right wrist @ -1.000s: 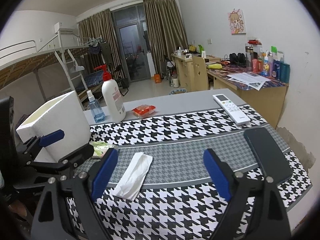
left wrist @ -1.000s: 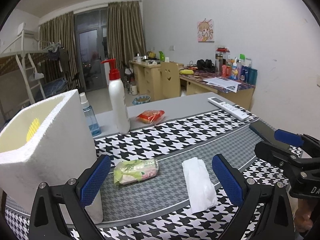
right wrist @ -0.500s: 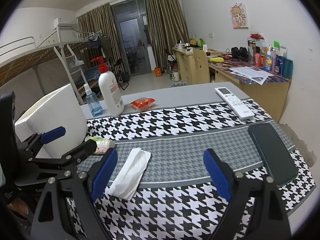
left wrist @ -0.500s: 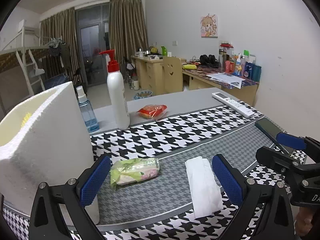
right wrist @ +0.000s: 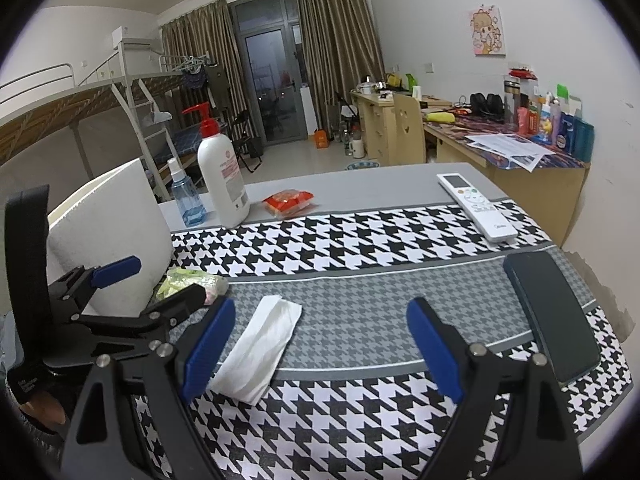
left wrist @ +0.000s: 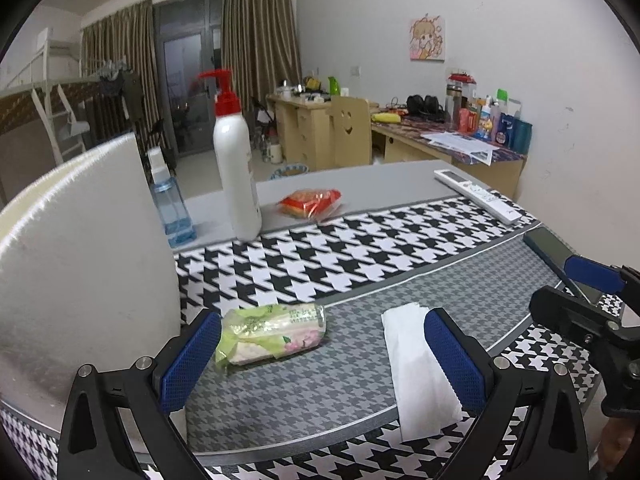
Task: Organize soft objects
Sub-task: 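Move the left gripper to the green packet while the right gripper approaches the white tissue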
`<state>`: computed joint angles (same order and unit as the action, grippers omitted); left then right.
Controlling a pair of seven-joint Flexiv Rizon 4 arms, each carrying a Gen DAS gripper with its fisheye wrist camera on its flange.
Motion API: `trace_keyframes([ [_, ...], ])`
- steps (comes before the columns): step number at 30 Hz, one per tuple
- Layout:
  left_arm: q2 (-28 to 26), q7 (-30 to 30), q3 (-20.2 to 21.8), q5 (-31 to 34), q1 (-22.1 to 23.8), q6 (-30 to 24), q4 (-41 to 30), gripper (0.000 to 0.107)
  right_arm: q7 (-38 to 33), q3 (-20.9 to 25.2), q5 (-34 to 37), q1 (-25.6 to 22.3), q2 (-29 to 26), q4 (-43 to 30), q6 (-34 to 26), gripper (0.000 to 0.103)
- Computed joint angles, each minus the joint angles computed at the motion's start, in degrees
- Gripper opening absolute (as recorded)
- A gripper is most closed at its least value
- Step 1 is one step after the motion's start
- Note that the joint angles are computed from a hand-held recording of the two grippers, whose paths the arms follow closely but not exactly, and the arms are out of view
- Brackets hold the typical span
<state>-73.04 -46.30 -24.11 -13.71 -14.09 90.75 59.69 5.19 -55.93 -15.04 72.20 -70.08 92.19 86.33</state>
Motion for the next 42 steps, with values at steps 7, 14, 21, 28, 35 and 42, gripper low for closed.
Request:
trace_keyframes([
  [7, -0.79, -3.10, 5.73, -1.44, -3.04, -3.33, -3.60, 0.102, -0.74, 2.08, -0.25, -2.00, 0.25, -1.46, 0.26, 0.090],
  [14, -1.73, -8.17, 12.23, -2.13, -5.86, -8.46, -7.82, 0.102, -1.55, 4.21, -1.57, -3.76, 1.23, -2.35, -0.18, 0.090],
  [21, -4.06, -14.70, 17.85, -0.15, -7.98, -12.92, -13.80, 0.102, -2.63, 7.52, -3.25, -6.59, 2.24, -3.78, 0.26, 0.090],
  [28, -6.26, -17.22, 18.08, 1.14, -7.86, -16.10, -18.33, 0.100, -4.28, 9.61, -3.08, -8.84, 2.12, -5.65, 1.44, 0.090],
  [35, -8.60, -20.57, 18.84, 1.31, -7.76, -20.90, -23.34, 0.092, -6.80, 14.10, -4.71, -12.49, 2.75, -8.33, 1.15, 0.090],
  [42, -9.39, -22.50, 18.99, 2.40, -7.44, -21.47, -24.63, 0.085, -9.36, 19.06, -6.81, -16.14, 3.30, -11.13, 0.21, 0.090],
])
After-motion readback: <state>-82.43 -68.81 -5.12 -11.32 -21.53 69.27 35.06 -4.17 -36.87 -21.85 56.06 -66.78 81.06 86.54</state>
